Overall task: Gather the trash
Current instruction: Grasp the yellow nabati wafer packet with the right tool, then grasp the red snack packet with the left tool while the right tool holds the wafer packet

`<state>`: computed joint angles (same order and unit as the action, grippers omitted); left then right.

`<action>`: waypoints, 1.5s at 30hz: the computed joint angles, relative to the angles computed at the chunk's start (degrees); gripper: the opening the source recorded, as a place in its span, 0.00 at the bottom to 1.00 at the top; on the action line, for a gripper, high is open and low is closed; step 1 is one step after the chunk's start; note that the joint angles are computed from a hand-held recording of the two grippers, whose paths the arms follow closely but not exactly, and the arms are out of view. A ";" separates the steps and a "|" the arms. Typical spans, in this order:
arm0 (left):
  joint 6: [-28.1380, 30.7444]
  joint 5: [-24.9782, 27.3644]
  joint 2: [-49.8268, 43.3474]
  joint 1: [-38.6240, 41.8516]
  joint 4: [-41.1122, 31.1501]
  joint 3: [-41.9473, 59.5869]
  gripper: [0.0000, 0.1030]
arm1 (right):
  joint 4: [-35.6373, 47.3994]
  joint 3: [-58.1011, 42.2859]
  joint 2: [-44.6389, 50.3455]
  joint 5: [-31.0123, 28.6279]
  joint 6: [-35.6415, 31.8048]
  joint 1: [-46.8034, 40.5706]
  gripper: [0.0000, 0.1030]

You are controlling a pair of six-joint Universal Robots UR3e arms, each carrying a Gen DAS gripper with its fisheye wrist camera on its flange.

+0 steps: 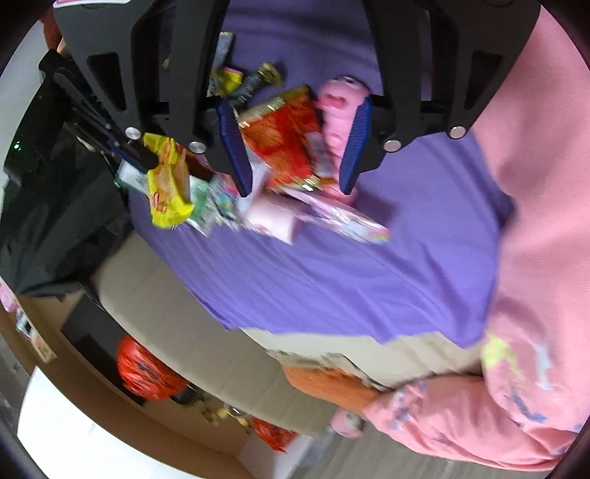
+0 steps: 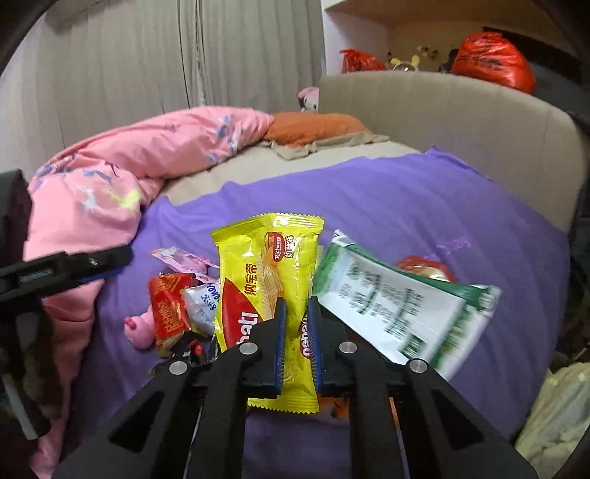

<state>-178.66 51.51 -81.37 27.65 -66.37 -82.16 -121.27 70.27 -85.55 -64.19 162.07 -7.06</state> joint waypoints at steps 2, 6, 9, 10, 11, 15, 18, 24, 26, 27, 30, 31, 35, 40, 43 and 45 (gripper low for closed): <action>0.69 2.30 -1.33 -2.78 -0.38 0.73 0.47 | 0.54 3.54 -3.89 1.10 -1.13 -2.16 0.12; -0.67 12.62 -4.72 -10.36 5.13 0.91 0.47 | 2.50 11.45 -11.84 2.17 -3.74 -6.75 0.12; -2.48 14.39 -6.91 -12.60 8.05 0.65 0.42 | 2.23 17.83 -16.54 3.36 -4.68 -9.89 0.13; -2.54 13.79 -7.04 -12.62 8.60 0.46 0.30 | 1.41 20.49 -18.24 3.87 -5.03 -11.07 0.14; -2.47 13.36 -6.84 -12.56 8.56 0.51 0.22 | 1.49 21.29 -18.75 4.00 -5.43 -11.54 0.16; -1.75 11.29 -4.85 -11.44 8.27 0.07 0.04 | 9.36 22.03 -20.60 12.01 -10.34 -16.85 0.51; -1.39 9.85 -3.27 -10.89 8.36 0.23 0.04 | 11.16 20.75 -20.14 10.46 -12.03 -16.01 0.51; -0.66 6.40 -2.55 -8.01 5.17 1.85 0.05 | 6.07 22.46 -20.02 6.10 -9.37 -12.68 0.51; -0.51 3.26 -1.96 -5.25 3.65 1.10 0.25 | 6.82 22.24 -18.82 7.19 -9.06 -13.16 0.51; -1.41 2.67 -1.59 -4.35 3.93 0.39 0.31 | 8.34 21.68 -17.94 8.35 -9.39 -13.59 0.51; -3.35 0.49 -2.32 -3.35 3.73 -1.29 0.43 | 12.66 21.81 -17.36 12.10 -12.17 -15.27 0.23; -3.20 0.38 -2.80 -3.79 3.31 -1.25 0.44 | 13.61 21.92 -17.57 12.70 -13.26 -15.67 0.17; -4.59 3.44 -6.13 -8.70 2.56 0.40 0.46 | 11.92 24.38 -21.82 13.70 -15.19 -18.25 0.13; -12.58 14.15 -11.51 -15.01 8.27 3.33 0.51 | 15.68 25.59 -27.19 17.01 -20.95 -24.55 0.13; -14.88 16.82 -12.75 -15.86 10.03 3.20 0.50 | 18.89 25.97 -29.53 18.64 -24.64 -27.28 0.13; -15.18 17.81 -11.89 -15.81 9.21 2.93 0.34 | 22.58 25.17 -30.32 20.38 -27.10 -29.31 0.13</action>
<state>-193.83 69.32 -93.26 11.84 -57.16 -79.22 -98.69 95.45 -115.87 -43.81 134.96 -36.37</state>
